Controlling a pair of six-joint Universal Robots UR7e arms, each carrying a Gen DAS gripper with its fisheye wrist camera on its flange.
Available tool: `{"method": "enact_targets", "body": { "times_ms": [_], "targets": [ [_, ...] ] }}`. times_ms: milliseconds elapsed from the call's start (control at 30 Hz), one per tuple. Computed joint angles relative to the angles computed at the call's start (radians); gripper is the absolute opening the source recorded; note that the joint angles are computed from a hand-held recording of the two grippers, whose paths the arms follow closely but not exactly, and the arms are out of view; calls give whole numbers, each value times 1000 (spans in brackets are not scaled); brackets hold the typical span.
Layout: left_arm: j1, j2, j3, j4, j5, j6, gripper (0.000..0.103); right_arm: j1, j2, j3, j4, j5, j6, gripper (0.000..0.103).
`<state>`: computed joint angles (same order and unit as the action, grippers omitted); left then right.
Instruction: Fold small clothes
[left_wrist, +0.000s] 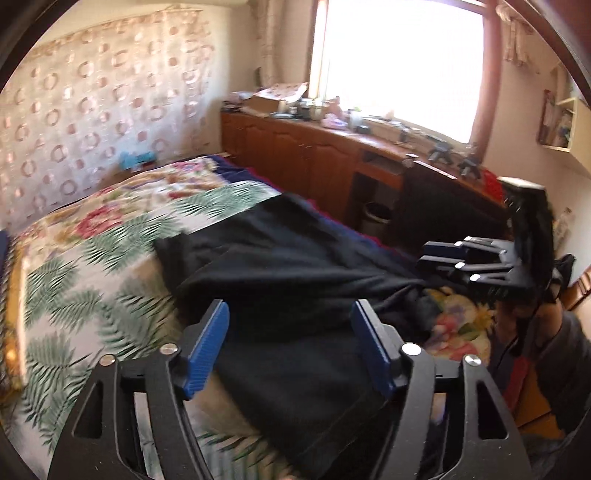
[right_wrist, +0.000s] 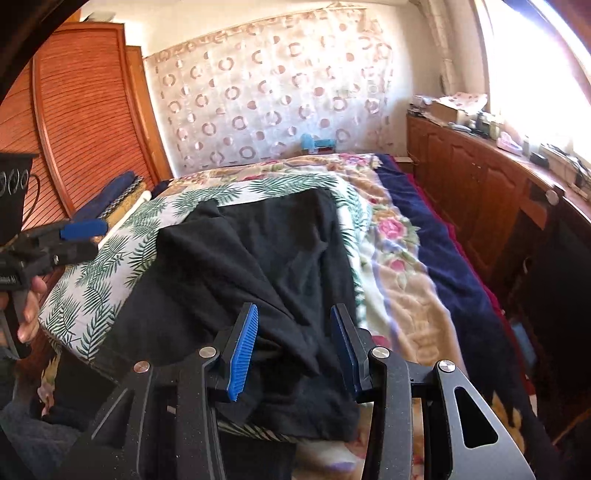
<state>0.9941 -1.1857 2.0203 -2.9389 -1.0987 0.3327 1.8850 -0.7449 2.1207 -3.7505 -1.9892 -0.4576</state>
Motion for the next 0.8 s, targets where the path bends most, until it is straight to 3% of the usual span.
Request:
{"method": "enact_targets", "body": {
  "times_ms": [300,567,667,800],
  "targets": [
    [66,-90,47,-80,66,-22,81,46,89,-171,178,55,-89,43],
    [104,-114,60,-109,98,-25,81,68,200,-398,427,87,-146,43],
    [108,-111,61,-121,100,-19,81,79,257,-499,492,67,-163,60],
    [115,-114,72,-140,89,-10,81,81,331,-641,613,29,-155,62]
  ]
}}
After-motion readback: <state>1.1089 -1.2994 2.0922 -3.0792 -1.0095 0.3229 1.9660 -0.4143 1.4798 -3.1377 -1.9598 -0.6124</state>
